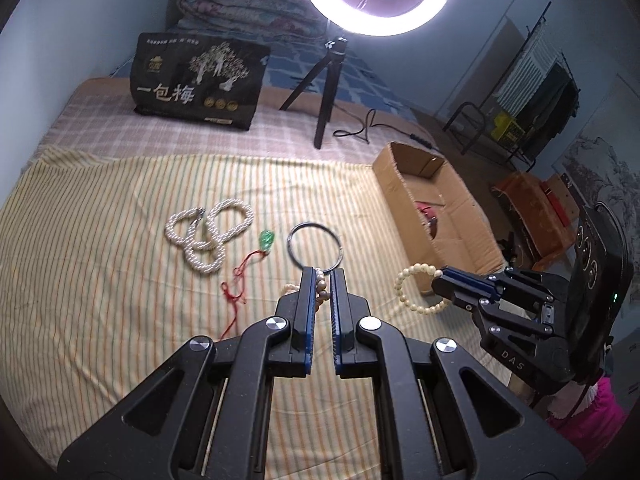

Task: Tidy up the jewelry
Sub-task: 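Carry the pearl strand and bead bracelet over the cardboard box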

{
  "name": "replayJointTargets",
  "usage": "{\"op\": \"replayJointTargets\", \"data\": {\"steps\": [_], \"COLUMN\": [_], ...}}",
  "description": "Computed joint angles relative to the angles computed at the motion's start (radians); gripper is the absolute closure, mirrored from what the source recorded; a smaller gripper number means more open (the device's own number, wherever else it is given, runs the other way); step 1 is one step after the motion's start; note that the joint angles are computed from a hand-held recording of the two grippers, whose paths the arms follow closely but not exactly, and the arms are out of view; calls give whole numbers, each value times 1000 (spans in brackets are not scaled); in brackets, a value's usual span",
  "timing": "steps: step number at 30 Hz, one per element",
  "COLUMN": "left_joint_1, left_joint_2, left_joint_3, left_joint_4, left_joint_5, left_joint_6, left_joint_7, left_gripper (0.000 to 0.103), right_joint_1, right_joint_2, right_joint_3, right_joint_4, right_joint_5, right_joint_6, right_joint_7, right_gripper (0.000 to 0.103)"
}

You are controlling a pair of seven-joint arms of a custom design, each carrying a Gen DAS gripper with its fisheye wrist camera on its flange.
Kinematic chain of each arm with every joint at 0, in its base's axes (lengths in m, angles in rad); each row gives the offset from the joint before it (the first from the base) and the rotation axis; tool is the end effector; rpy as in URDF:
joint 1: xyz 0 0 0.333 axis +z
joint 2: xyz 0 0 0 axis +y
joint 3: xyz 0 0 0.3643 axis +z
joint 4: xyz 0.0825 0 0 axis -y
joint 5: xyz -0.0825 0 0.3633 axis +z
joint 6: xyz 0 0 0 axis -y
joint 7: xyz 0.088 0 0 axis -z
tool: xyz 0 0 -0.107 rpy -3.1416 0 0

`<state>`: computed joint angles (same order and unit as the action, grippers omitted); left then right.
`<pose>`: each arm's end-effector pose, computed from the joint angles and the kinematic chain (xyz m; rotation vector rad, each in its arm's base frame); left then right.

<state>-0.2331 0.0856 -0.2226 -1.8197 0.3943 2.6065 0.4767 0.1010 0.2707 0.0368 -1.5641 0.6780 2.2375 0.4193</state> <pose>0.5546 -0.2742 0.6225 -2.2151 1.5020 -0.9709 0.6653 0.1076 0.5895 -2.3202 0.7247 -0.2548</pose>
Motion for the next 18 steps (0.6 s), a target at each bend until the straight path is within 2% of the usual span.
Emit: {"op": "replayJointTargets", "data": {"steps": [18], "left_joint_1": [-53], "left_joint_2": [164], "left_joint_3": [-10], "left_joint_4": [252], "left_joint_5": [34], "left_joint_6": [-42], "left_joint_7": [34], "left_gripper": [98], "right_joint_1": [-89], "right_joint_2": [109], "right_joint_3": [-15], "right_joint_4": [213], "right_joint_5": [41], "right_joint_6": [24], "right_joint_7": [128], "right_gripper": [97]}}
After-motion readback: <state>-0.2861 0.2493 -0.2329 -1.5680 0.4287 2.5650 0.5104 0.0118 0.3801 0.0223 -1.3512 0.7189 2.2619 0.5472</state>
